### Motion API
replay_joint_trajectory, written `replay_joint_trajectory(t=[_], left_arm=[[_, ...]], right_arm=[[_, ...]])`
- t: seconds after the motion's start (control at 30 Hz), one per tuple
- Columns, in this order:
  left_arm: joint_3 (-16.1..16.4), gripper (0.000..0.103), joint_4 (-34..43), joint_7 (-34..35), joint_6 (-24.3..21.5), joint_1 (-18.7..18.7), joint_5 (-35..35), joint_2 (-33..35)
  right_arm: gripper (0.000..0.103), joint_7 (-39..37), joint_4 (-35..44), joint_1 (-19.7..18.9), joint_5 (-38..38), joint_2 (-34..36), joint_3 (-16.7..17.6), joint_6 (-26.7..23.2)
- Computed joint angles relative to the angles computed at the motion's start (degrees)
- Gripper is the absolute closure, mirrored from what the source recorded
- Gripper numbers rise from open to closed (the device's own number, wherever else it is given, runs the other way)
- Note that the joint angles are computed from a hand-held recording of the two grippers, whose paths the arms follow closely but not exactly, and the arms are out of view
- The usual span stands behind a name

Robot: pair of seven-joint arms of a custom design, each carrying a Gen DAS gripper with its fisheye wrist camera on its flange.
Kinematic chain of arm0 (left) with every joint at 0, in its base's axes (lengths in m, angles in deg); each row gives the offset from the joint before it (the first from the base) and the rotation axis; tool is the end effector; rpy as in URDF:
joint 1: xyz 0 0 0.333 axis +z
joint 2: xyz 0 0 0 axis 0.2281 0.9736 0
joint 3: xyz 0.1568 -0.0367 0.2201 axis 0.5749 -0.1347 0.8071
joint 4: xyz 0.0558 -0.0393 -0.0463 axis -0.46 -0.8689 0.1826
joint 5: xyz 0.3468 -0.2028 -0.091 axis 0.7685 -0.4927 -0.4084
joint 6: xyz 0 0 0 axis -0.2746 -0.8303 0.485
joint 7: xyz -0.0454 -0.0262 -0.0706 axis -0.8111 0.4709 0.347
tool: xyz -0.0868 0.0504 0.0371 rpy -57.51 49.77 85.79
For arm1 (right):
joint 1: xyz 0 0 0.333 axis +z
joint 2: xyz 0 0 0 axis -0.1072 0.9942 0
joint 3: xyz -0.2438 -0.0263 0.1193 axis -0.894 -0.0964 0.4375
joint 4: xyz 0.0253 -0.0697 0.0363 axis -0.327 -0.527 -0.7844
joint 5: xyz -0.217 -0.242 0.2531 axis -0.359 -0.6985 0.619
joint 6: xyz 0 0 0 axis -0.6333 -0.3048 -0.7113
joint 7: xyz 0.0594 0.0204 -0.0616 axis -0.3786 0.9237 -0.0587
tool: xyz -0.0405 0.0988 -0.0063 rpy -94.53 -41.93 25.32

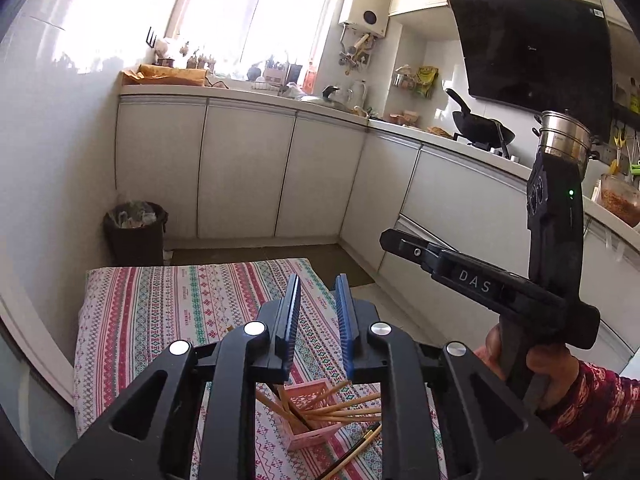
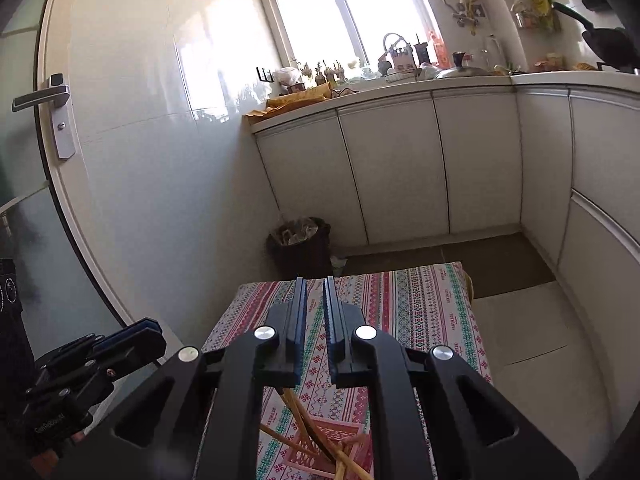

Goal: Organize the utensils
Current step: 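Lower both chopsticks into the pink holder and open both tools, then raise both open tools away from the holder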

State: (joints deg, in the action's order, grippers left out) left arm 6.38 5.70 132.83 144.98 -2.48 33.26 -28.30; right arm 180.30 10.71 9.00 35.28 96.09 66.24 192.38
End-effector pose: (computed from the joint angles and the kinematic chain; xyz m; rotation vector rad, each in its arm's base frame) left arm 0.5712 -0.2852 0.7720 -1.4508 1.6970 -1.3297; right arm 0.6641 0.2187 0.7721 -1.5388 1.2733 -0.4393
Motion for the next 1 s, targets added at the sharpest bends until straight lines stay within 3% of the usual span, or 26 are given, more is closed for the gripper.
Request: replay_joint_trajectory(t=[0.1,0.17,0.2,0.23,0.27,0.3,0.33,0.6,0.67,0.7,0.73,0.8,1.0], left_arm=[[0.0,0.085,-0.6,-0.5,0.4,-0.2,0.8,-0.8],[0.2,0.080,-1.2,-1.4,0.6,-0.3,2.1,-1.4],[0.3,0.066,-1.5,-2.5,0.7,-0.4,3.6,-1.9],[0.5,0.043,-2.1,-3.9,0.8,-0.6,5.4,-2.4],[0.7,0.029,-2.8,-6.0,1.3,-0.8,7.9,-3.1],[0.8,0.014,-4.1,-8.4,2.6,-0.7,10.3,-4.0],[0.7,0.015,-4.7,-9.5,3.2,-0.6,11.7,-4.6],[-0.7,0.014,-5.7,-11.0,3.0,0.4,14.3,-6.5],[-0.8,0.009,-6.5,-12.1,3.2,0.6,15.3,-7.1],[-0.8,0.007,-6.8,-13.3,3.3,0.8,16.6,-7.4],[-0.9,0.007,-7.1,-14.4,3.1,0.9,17.8,-7.8],[-1.1,0.007,-7.9,-16.3,2.8,1.3,19.6,-8.6],[-1.9,0.007,-8.3,-15.9,2.3,1.9,18.9,-9.2]], right_arm=[[0.094,-0.1,-4.1,-0.2,0.3,-2.8,0.0,1.6],[0.094,-0.5,-6.8,-0.3,0.7,-4.7,0.1,2.8],[0.094,-0.8,-8.5,-0.4,1.0,-5.9,0.2,3.6],[0.088,-1.1,-10.7,-0.5,1.4,-7.4,0.3,4.7],[0.079,-1.1,-12.1,-0.4,1.3,-8.4,0.2,5.4],[0.061,-0.7,-14.7,-0.3,1.1,-10.0,-0.1,7.3],[0.052,-0.3,-16.9,-0.2,0.9,-11.4,-0.3,9.2],[0.050,1.4,-18.9,-0.1,-0.5,-13.4,-0.7,9.9],[0.034,1.7,-21.0,-0.2,-0.5,-14.8,-0.8,10.9],[0.015,2.5,-23.1,0.0,-0.8,-16.1,-1.0,12.4],[0.006,4.0,-26.0,0.2,-1.4,-17.7,-1.5,15.0],[0.006,6.6,-29.8,0.7,-3.9,-20.0,-2.3,18.3],[0.006,5.5,-34.8,-0.1,-4.9,-23.5,-1.9,18.7]])
